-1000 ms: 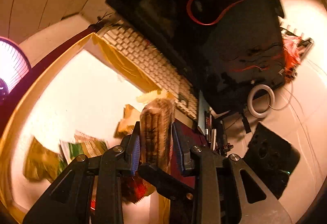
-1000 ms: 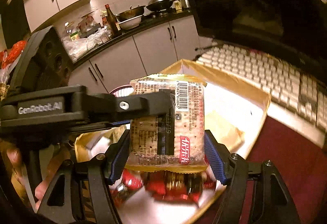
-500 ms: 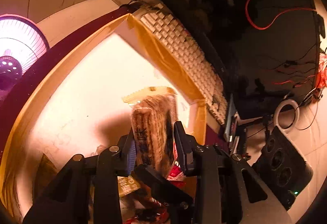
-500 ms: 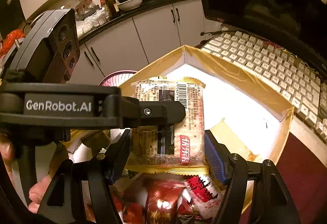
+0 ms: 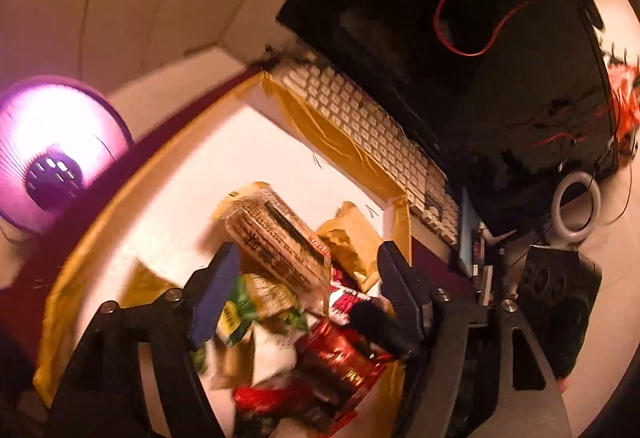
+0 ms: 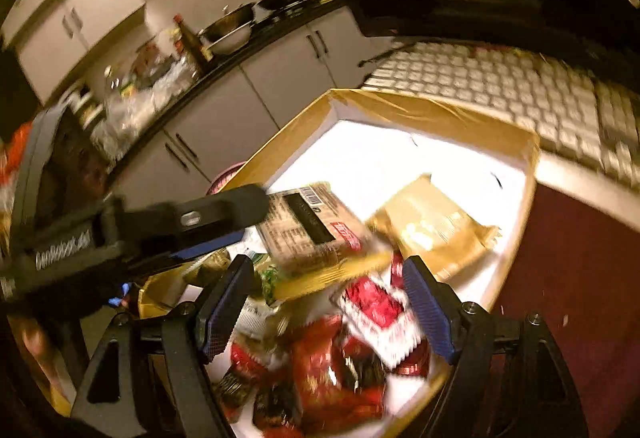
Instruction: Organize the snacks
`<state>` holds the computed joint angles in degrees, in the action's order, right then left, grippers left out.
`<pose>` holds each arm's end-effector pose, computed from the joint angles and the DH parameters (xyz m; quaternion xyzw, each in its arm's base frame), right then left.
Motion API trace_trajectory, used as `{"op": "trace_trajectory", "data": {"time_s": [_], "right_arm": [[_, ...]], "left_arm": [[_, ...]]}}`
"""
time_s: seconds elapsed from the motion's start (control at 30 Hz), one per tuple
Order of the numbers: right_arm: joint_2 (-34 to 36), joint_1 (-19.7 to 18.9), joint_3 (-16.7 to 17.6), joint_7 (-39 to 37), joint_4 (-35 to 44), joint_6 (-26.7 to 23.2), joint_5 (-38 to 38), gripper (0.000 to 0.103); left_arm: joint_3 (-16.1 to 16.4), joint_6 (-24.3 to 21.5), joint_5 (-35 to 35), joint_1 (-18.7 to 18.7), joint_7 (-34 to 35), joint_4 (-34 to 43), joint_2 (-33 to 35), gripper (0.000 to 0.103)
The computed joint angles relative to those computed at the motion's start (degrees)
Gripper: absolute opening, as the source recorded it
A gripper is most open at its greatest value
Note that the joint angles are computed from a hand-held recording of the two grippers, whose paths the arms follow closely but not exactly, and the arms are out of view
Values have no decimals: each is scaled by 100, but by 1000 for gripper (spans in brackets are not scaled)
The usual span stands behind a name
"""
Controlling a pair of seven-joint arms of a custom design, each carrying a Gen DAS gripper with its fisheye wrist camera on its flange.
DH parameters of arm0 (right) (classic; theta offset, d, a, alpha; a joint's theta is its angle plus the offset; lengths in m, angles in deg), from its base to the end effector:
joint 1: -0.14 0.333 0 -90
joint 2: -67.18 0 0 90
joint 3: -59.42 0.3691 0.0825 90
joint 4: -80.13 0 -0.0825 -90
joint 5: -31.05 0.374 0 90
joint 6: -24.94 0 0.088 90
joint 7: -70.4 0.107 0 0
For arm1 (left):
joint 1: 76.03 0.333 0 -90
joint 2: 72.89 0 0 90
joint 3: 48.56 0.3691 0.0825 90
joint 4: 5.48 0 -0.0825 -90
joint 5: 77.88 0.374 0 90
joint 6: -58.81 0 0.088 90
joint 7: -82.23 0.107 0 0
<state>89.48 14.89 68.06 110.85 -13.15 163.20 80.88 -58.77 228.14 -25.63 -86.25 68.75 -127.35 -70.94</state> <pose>0.6586 0.2707 0.4959 -0.8288 0.3896 0.0428 0.3993 0.5210 -0.2490 0.5264 -0.8049 0.4159 -0.4035 0.1281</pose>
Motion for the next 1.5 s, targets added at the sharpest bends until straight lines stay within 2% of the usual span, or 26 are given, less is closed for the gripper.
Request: {"op": "trace_trajectory", "data": {"time_s": [0.1,0.17,0.2,0.3,0.57,0.8,1.1,1.37,1.5], "right_arm": [[-196,-81,-3,54,-271,105,263,79],[-424,-104,-8,-13,-584,379,516,79],[-526,-92,-17,-32,-717,520,600,79],[-764,-83,-48,-163,-1018,769,798,79],[-831,-50,-148,-144,-1175,734,781,79],[-801,-15,-149,-78,-1203,775,668,79],[-801,15,-127,-66,-1220,843,616,79],[-858,5,-127,-77,-1300,892,719,79],[-965,54,-150,-11,-1459,1188,715,79]], "left_arm": [[-148,-915,534,-169,-372,50,-224,73],[-266,-1382,836,-244,-662,35,-348,74],[-291,-1450,886,-255,-727,22,-370,74],[-331,-1469,1064,-264,-943,-18,-431,74],[-347,-1430,1088,-294,-987,26,-373,74],[-388,-1703,1128,-362,-985,69,-358,74],[-367,-1707,1126,-395,-953,75,-321,74],[-425,-2101,948,-499,-666,143,-290,74],[-469,-2433,824,-582,-522,178,-298,74]]}}
